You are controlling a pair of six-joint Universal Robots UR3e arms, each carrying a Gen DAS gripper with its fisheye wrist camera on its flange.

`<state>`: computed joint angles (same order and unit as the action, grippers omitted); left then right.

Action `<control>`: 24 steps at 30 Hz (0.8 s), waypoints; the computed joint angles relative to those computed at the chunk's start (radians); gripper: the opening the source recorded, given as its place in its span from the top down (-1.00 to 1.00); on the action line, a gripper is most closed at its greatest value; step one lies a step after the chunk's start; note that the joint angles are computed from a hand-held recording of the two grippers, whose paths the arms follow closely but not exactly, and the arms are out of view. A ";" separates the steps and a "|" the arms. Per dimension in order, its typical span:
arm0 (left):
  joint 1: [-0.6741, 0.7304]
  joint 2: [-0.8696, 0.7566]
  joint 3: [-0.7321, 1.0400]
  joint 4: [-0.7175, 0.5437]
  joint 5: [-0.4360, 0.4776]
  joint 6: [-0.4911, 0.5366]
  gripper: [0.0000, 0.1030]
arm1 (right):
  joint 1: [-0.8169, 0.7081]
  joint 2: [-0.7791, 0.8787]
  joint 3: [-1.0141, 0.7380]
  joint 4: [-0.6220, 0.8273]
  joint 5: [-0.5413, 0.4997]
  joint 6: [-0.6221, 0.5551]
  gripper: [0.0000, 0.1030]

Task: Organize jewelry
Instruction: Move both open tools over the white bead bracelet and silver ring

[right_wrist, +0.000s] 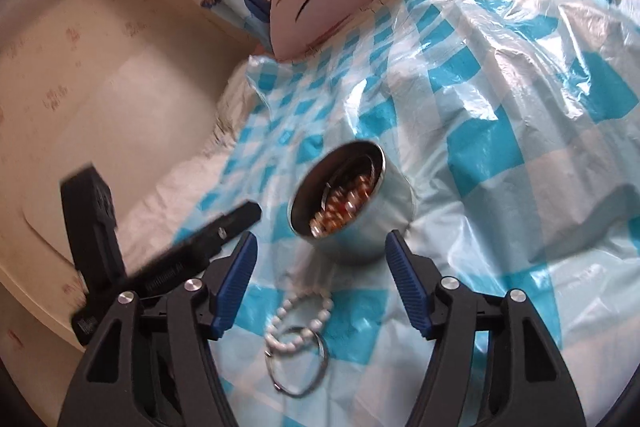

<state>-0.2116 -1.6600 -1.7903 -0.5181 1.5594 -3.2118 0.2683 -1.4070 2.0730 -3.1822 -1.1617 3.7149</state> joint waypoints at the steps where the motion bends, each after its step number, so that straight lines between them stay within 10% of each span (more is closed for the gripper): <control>1: -0.002 0.000 0.000 -0.017 0.008 0.016 -0.42 | 0.053 -0.015 -0.034 0.106 -0.084 -0.054 -0.29; 12: -0.047 -0.007 -0.024 -0.111 0.124 0.146 -0.42 | 0.378 0.160 -0.448 0.660 -0.514 -0.333 -0.28; 24: -0.089 -0.010 -0.050 -0.100 0.121 0.244 -0.42 | 0.372 0.087 -0.394 0.695 -0.683 -0.332 -0.04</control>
<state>-0.3005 -1.6703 -1.8402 -0.6179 1.6805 -2.9683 0.6405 -1.3195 1.6789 -2.4875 -1.8452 3.3830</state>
